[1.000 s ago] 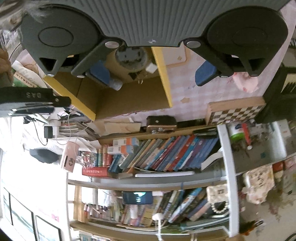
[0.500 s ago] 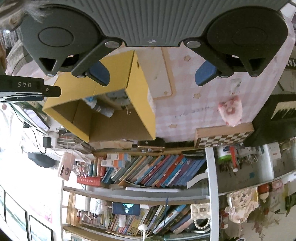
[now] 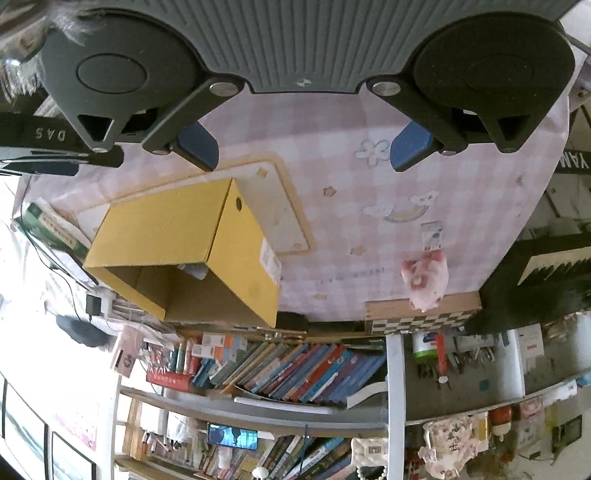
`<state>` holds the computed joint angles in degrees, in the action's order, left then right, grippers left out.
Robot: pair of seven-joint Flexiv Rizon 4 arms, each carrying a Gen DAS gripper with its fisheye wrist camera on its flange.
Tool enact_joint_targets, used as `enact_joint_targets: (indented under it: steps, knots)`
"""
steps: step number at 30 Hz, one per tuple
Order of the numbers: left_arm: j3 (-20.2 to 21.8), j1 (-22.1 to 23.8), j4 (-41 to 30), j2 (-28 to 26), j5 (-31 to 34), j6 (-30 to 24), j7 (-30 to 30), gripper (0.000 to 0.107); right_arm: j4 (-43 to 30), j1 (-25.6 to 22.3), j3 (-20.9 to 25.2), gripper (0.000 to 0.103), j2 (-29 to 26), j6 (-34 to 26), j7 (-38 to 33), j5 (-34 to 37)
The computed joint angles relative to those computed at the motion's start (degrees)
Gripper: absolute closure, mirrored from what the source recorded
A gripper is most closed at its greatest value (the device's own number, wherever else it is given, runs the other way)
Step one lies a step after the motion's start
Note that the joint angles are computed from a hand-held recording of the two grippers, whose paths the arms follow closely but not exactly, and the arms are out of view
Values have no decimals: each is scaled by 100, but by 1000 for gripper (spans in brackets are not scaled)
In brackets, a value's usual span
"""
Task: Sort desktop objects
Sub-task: 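Withdraw both open grippers from the box toward the pink pig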
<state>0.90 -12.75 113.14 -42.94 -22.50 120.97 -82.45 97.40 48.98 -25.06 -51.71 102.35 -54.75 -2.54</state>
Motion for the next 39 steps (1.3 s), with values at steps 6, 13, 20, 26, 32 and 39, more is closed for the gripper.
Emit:
enact_joint_targets:
  steps: [6, 13, 20, 26, 32, 39]
  knots:
    - [-238, 499, 429, 209, 622, 105, -131, 6, 214, 450, -176, 30, 32, 72, 57, 164]
    - [-330, 899, 826, 392, 1164, 162, -261, 4, 319, 784, -243, 28, 37, 5, 212, 268]
    - [-323, 1213, 1150, 532, 1504, 249, -359, 4, 277, 969, -199, 25, 4, -80, 393, 176]
    - [-237, 1377, 1384, 612, 1561, 422, -486, 4, 117, 987, -68, 25, -53, -102, 409, -25]
    - [-139, 1495, 1574, 662, 1551, 640, -599, 4, -109, 948, 72, 25, -115, -132, 344, -223]
    - [-52, 1602, 1711, 710, 1472, 826, -710, 4, -407, 818, 338, 25, -173, -151, 140, -497]
